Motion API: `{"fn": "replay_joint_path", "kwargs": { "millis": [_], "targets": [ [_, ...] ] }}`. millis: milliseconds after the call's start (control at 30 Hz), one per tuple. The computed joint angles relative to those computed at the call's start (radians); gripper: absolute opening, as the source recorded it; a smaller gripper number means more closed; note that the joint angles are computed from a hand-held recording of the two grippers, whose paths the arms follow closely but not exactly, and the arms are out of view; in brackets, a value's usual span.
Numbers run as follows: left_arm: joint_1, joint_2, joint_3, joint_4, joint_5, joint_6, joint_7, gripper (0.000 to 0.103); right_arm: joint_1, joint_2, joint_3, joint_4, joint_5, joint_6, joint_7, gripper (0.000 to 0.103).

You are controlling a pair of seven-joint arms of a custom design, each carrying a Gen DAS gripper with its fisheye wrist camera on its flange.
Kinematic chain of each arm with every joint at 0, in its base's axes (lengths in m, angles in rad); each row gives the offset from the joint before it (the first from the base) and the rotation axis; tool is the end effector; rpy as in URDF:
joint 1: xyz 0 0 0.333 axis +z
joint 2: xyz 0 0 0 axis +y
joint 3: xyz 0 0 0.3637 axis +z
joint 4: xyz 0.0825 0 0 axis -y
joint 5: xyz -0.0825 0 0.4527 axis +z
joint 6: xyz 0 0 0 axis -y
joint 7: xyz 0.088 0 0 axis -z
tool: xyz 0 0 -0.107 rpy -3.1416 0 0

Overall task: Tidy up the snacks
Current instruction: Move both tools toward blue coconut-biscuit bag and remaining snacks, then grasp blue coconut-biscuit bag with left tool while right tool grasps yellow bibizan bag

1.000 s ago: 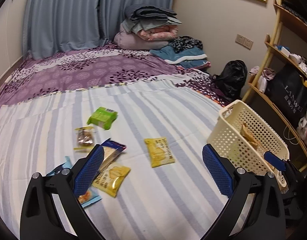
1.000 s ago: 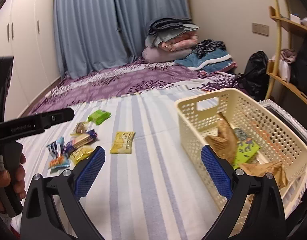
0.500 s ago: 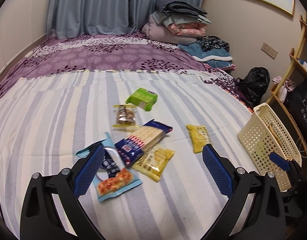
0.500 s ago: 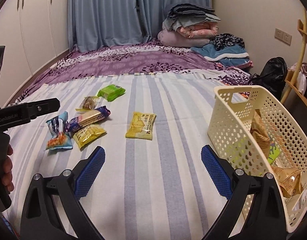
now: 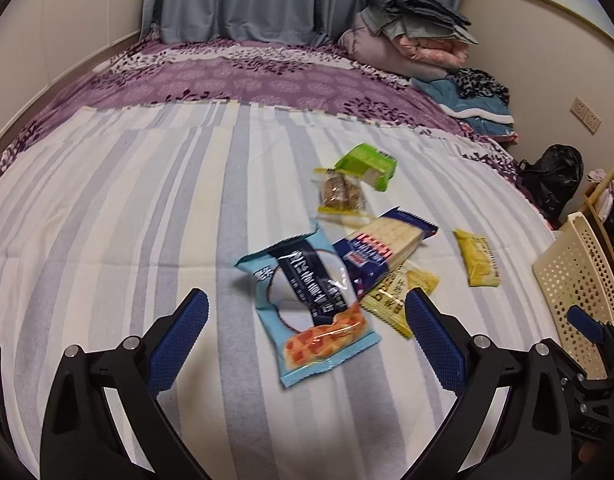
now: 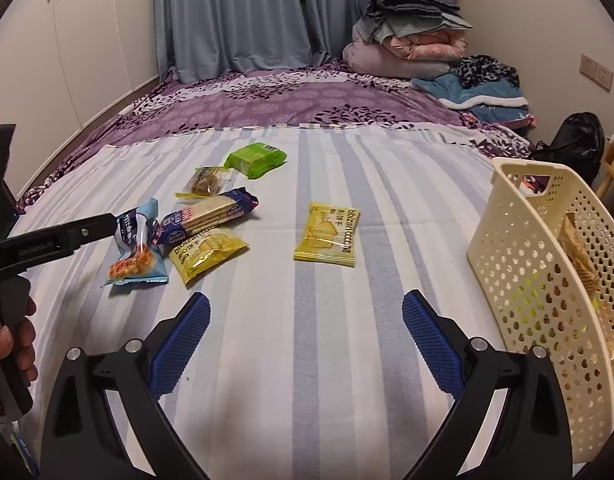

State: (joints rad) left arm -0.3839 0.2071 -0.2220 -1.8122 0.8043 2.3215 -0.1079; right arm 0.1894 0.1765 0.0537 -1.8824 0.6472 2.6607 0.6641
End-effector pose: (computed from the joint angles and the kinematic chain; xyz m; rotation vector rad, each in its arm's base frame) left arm 0.6023 -0.3891 0.4819 -2.2951 1.1920 -0.6641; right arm 0.6976 0.1531 0.4937 -2.1910 1.0768 -0.3975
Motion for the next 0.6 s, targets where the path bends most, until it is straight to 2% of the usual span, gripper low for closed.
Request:
{"fn": "replay_joint_path", "kwargs": {
  "millis": [467,600],
  "targets": [
    [0.016,0.080,0.023,0.031,-0.060,0.022,0.017,0.100,0.008,0.031,-0.001,0.019,-0.036,-0.038,0.035,0.096],
    [0.017,0.073,0.032,0.005,-0.033,0.067,-0.012,0.100,0.009,0.045,0.002,0.031,-0.038,-0.053,0.042,0.096]
  ]
}}
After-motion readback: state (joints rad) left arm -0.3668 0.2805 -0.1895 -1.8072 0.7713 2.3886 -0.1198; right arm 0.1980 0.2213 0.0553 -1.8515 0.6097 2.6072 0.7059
